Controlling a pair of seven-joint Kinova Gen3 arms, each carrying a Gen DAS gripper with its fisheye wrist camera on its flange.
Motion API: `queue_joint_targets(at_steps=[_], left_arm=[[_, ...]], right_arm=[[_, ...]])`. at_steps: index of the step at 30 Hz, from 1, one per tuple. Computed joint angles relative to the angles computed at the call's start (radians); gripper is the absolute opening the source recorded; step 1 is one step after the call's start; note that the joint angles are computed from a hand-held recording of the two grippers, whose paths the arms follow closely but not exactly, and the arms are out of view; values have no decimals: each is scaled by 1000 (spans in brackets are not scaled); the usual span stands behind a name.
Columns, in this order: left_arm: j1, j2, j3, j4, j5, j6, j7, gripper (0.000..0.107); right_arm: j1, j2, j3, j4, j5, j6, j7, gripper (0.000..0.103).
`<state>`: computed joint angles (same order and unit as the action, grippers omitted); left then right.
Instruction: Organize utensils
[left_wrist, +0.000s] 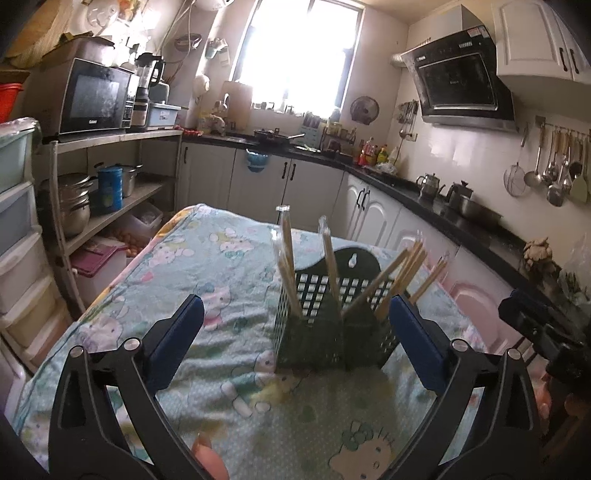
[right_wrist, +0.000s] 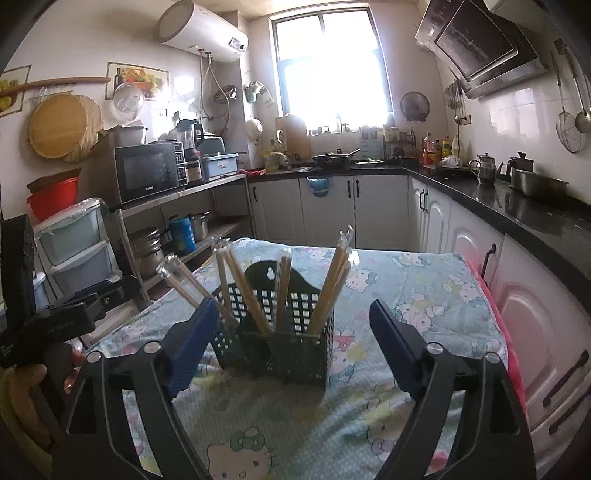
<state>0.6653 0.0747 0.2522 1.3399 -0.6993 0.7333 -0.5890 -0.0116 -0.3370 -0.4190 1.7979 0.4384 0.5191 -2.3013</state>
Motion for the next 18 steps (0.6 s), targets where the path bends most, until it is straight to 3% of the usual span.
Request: queue_joint_targets(at_steps=[18], left_arm=[[29,-49,72,212,-117,16,175,92]], right_arm=[[135,-111,-170,189,-5,-41,-123,95]])
